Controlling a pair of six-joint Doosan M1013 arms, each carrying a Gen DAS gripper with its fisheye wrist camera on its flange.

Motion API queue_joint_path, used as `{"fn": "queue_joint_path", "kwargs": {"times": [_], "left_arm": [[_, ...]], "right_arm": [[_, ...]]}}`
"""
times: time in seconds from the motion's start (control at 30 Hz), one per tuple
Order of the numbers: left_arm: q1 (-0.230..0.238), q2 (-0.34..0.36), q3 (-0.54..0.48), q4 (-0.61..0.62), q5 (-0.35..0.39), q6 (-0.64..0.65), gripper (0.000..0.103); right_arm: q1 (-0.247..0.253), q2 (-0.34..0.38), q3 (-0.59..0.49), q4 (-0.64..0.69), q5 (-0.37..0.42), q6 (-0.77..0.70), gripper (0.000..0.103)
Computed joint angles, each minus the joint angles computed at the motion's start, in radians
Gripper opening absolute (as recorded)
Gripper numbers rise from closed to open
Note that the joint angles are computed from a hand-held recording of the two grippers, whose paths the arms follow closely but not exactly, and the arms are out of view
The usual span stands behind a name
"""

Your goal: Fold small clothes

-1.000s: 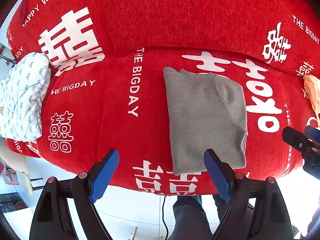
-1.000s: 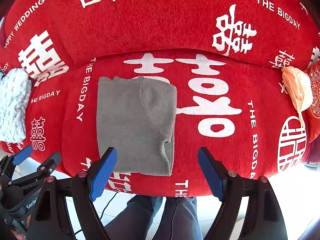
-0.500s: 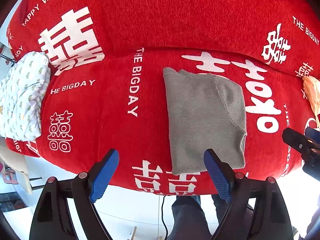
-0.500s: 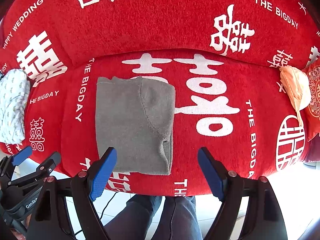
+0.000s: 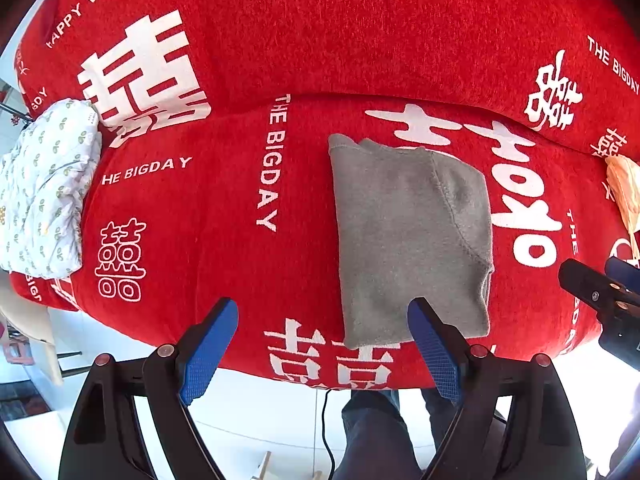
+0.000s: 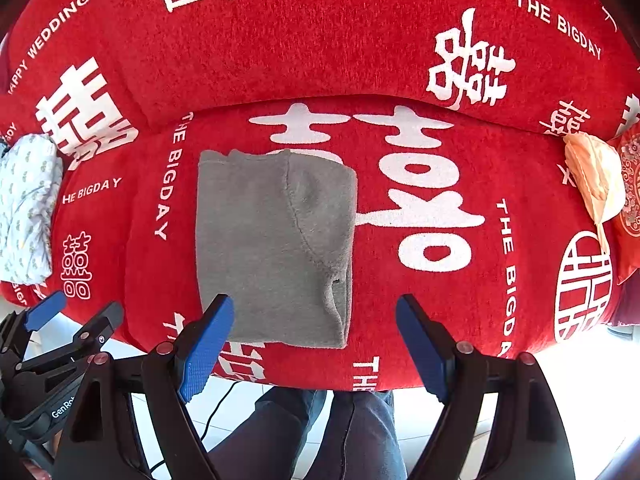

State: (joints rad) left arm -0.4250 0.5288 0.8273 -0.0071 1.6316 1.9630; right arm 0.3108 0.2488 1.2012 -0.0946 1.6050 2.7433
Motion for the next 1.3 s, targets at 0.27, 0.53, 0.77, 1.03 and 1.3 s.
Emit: {"fn": "queue_joint_path", "kwargs": {"times": [0.27,0.53,0.77,1.03,1.3], "left_arm": [[0.000,0.001,-0.002,-0.002,0.003,-0.002,0.088],[-0.003,0.001,-0.003,-0.004,0.003,-0.004,0.088],[-0.005,0.002,-0.009,-0.006,0.002,0.003,0.088],[-0.007,-0.004,-0.003,0.006,-0.014,0.003,0.088],[-0.006,-0.007,0.002,0.004,-0.023,0.011,0.088]], "right_arm": [[-0.001,-0.004,0.006,0.003,-0.003,0.012,0.085],[-0.004,-0.006,0.009,0.004,-0.006,0.010,0.085],[-0.006,-0.007,0.011,0.006,-0.006,0.012,0.085],[-0.006,-0.009,0.015,0.013,-0.012,0.022,0.085],[-0.004,-0.008,0.015,0.012,-0.011,0.026,0.085]]}}
